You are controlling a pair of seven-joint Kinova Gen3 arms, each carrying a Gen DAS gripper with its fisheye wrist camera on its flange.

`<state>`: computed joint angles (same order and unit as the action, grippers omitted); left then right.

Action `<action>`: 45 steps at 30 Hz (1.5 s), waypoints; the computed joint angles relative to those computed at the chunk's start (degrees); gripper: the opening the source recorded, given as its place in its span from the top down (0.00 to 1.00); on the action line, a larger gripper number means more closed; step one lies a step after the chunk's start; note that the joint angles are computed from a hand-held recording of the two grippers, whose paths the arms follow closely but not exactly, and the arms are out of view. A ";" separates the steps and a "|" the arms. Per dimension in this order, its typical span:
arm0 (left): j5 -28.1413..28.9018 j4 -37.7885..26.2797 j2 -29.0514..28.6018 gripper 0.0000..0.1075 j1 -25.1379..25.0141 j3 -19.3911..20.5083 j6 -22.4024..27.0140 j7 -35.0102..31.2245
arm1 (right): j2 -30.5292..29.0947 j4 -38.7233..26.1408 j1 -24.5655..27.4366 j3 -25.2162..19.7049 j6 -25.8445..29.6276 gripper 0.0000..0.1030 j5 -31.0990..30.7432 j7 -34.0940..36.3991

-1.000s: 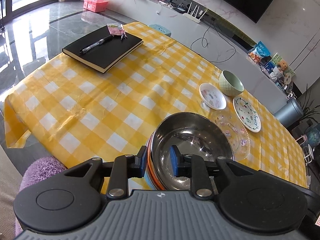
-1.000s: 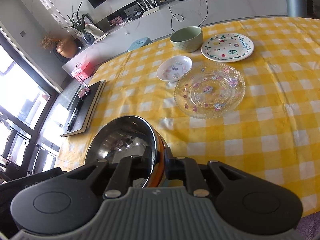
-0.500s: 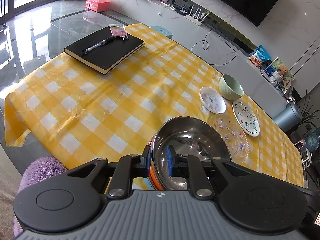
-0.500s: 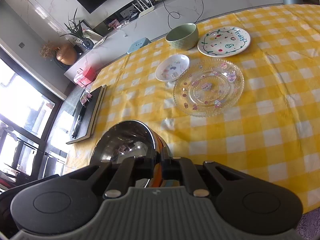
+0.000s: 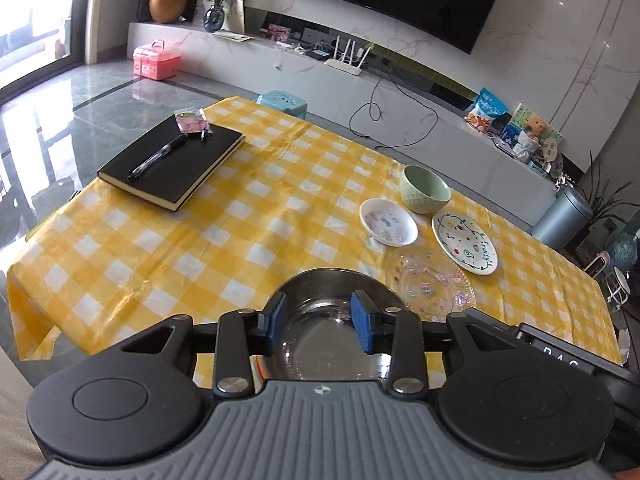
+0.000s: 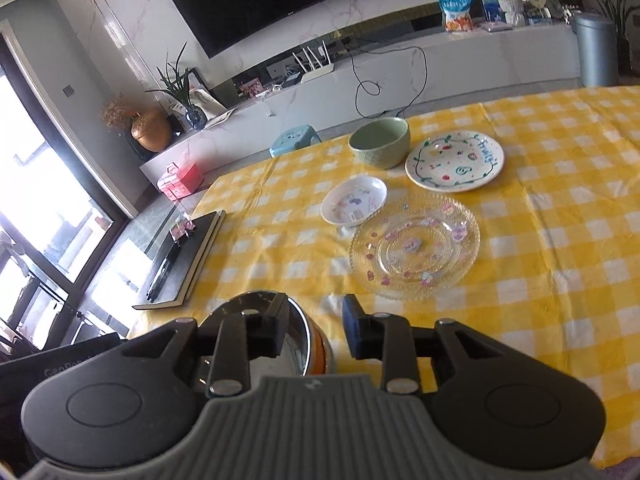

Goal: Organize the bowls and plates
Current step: 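Open both grippers and withdraw from the stacked bowls, then reach both grippers to the pale green bowl rim and close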

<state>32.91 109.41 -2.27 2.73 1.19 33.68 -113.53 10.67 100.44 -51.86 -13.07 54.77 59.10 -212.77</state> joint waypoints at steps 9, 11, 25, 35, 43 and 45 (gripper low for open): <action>-3.59 -2.17 1.67 0.48 3.18 3.11 -1.78 0.70 | -1.43 2.13 -0.15 -0.92 7.67 0.46 1.86 -1.61; -4.17 -3.00 2.10 0.44 3.75 3.49 -1.84 0.50 | -1.34 1.91 0.22 -1.05 9.07 0.41 1.62 -1.15; -15.62 -15.33 10.22 0.31 6.67 6.39 2.97 6.28 | -1.28 2.95 4.63 0.38 8.81 0.14 1.81 2.30; -22.58 -29.29 20.60 0.25 10.02 7.48 10.54 7.58 | 0.01 3.46 10.31 3.54 7.15 0.06 -3.61 6.00; -28.30 -39.57 28.10 0.25 13.70 6.39 10.65 11.39 | 3.04 2.48 13.98 6.50 3.51 0.04 0.87 6.95; -28.35 -42.28 30.14 0.25 13.72 6.70 11.02 11.34 | 3.74 1.74 15.20 7.42 1.09 0.05 1.71 7.87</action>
